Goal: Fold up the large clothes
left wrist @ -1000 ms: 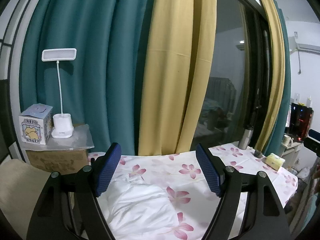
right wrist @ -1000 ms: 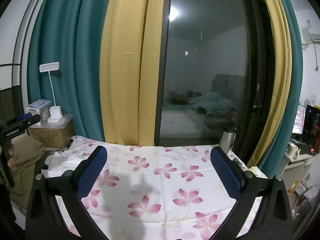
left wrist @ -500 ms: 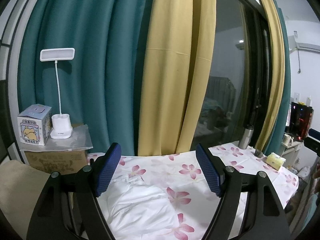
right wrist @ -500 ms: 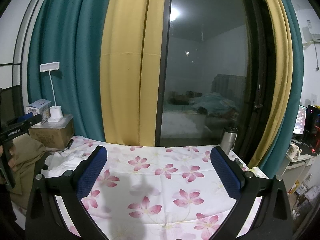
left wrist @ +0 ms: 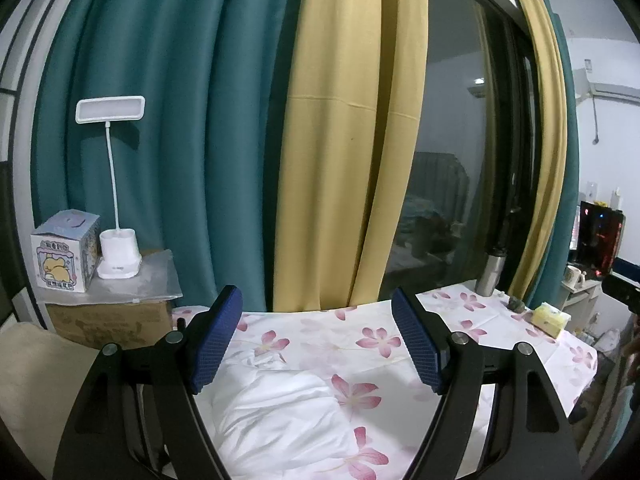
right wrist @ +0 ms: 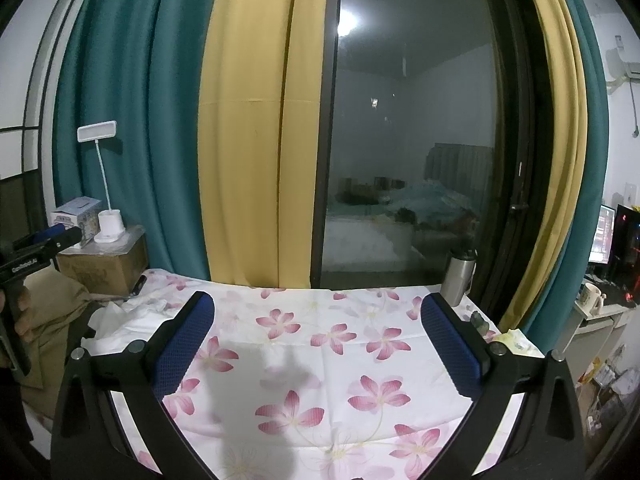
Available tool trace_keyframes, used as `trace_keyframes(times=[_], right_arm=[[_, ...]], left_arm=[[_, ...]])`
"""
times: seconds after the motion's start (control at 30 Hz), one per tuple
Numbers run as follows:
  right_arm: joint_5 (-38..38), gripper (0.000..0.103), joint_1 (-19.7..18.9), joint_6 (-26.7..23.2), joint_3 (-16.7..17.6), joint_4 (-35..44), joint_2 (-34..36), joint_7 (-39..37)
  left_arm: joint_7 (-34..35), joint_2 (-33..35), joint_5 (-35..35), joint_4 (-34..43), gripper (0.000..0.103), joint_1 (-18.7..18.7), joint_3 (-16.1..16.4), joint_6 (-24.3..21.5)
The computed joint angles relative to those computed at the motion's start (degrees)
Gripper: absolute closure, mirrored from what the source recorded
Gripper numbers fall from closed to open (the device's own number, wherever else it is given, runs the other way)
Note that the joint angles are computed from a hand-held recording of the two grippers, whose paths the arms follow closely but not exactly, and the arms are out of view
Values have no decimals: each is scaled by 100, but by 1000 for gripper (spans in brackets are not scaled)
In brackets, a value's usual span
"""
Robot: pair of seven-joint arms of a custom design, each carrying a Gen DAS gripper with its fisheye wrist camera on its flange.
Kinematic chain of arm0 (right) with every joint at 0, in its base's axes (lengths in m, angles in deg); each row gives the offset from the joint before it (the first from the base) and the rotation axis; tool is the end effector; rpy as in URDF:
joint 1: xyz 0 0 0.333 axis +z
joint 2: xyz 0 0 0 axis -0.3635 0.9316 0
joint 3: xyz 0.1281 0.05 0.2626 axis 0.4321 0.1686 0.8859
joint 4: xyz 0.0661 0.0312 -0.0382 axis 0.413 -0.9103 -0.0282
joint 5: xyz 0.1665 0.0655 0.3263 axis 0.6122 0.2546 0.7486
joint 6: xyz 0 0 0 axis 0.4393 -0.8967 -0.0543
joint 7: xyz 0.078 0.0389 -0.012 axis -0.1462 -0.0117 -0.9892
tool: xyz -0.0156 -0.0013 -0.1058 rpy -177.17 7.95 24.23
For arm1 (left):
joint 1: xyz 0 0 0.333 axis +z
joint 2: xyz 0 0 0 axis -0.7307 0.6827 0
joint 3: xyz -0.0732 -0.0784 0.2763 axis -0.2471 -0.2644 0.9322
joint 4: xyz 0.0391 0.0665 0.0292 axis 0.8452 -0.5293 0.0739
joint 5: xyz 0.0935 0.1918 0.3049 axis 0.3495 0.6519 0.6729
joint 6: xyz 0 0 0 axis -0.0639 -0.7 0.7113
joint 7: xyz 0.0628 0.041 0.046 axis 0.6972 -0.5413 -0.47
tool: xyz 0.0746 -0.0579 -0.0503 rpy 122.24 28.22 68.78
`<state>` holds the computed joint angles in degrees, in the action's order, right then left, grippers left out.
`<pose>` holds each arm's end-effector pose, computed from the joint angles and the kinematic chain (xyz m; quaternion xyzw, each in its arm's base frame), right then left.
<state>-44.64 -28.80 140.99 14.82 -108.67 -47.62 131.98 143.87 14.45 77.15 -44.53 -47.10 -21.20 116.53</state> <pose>0.4565 0.1676 0.6566 -0.6141 0.5187 -0.4262 0.4151 0.5338 -0.1102 0.6709 -0.5381 0.5822 -0.4816 0.3736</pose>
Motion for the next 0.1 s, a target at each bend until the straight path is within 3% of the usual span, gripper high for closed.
trace_keyframes(times=[0.1], right_arm=[[-4, 1, 10, 15, -15, 0, 23, 0]], left_arm=[[-17, 26, 13, 29, 23, -2, 3, -11]])
